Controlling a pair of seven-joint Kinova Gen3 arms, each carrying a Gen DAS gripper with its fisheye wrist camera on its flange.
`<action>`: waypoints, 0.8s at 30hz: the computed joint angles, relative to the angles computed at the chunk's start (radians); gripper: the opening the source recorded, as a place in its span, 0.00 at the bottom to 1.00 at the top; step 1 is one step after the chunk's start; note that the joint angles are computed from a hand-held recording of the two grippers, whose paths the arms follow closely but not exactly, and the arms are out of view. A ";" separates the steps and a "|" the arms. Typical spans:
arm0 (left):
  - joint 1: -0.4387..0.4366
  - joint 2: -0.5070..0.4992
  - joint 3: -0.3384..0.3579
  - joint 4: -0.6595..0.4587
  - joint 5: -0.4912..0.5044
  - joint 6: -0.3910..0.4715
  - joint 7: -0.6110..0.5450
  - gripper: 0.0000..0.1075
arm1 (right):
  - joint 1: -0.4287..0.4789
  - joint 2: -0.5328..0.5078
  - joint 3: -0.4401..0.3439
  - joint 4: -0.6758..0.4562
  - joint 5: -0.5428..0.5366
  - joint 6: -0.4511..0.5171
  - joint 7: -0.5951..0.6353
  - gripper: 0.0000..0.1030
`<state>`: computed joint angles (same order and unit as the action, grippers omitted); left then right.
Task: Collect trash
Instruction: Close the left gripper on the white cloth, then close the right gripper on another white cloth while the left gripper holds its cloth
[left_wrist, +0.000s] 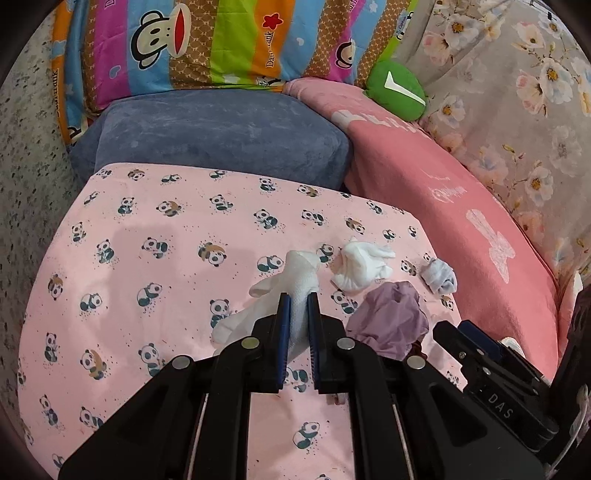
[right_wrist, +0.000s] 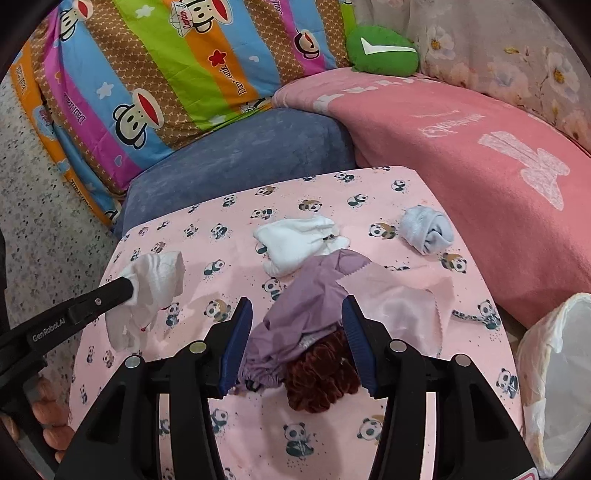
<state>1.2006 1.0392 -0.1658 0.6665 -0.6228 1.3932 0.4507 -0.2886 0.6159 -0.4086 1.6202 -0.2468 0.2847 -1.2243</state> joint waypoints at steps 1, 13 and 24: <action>-0.004 0.001 0.001 -0.003 0.000 0.009 -0.011 0.09 | -0.022 0.018 0.014 -0.037 0.003 0.026 -0.011 0.50; -0.062 -0.029 0.015 0.104 0.006 -0.068 -0.039 0.09 | -0.260 0.224 0.191 -0.390 0.093 0.208 -0.159 0.50; -0.078 -0.023 0.022 0.108 0.026 -0.084 -0.044 0.09 | -0.248 0.301 0.165 -0.489 0.110 0.267 -0.169 0.08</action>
